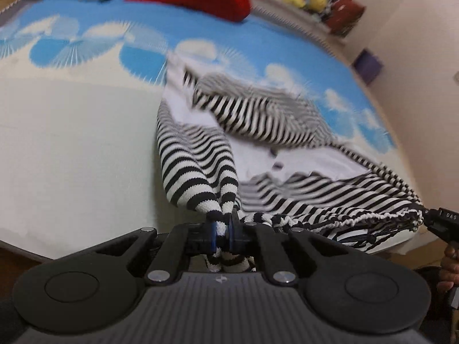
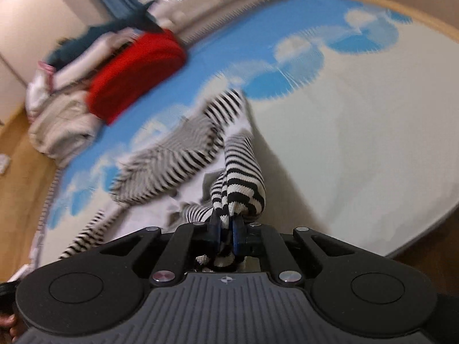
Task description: Fold small clothes
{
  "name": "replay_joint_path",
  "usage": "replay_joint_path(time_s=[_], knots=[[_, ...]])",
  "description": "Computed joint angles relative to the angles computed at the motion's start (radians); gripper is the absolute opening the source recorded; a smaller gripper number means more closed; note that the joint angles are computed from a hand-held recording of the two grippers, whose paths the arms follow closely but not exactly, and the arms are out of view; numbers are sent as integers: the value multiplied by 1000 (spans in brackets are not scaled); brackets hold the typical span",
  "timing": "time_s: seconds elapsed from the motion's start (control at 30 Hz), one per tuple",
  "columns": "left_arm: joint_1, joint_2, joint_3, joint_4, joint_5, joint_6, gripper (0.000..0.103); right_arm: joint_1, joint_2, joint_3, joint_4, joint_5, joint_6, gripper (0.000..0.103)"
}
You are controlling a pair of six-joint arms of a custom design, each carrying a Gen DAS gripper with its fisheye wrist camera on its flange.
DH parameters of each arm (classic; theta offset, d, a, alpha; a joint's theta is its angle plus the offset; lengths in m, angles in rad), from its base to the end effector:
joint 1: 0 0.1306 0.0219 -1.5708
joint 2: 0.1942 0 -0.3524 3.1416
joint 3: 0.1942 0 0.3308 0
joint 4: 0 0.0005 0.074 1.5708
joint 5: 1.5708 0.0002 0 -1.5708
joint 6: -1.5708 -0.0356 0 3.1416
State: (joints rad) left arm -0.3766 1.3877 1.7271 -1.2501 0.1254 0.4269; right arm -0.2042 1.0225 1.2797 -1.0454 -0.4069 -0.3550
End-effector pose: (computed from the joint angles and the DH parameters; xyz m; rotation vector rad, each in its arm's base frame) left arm 0.3744 -0.1534 0.5066 -0.0092 2.5392 -0.4868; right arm 0.2913 -0.0465 0.4695 0.4535 2.2999 0.5531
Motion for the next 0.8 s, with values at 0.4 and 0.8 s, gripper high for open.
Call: replay_joint_path(time_s=[0.4,0.8], knots=[[103,-80,9,32,212,-10,8,-171,-61,113,-116,-289,122,6],[215,451,328,142,263,182,22,11,445,300,62,-47,-2,12]])
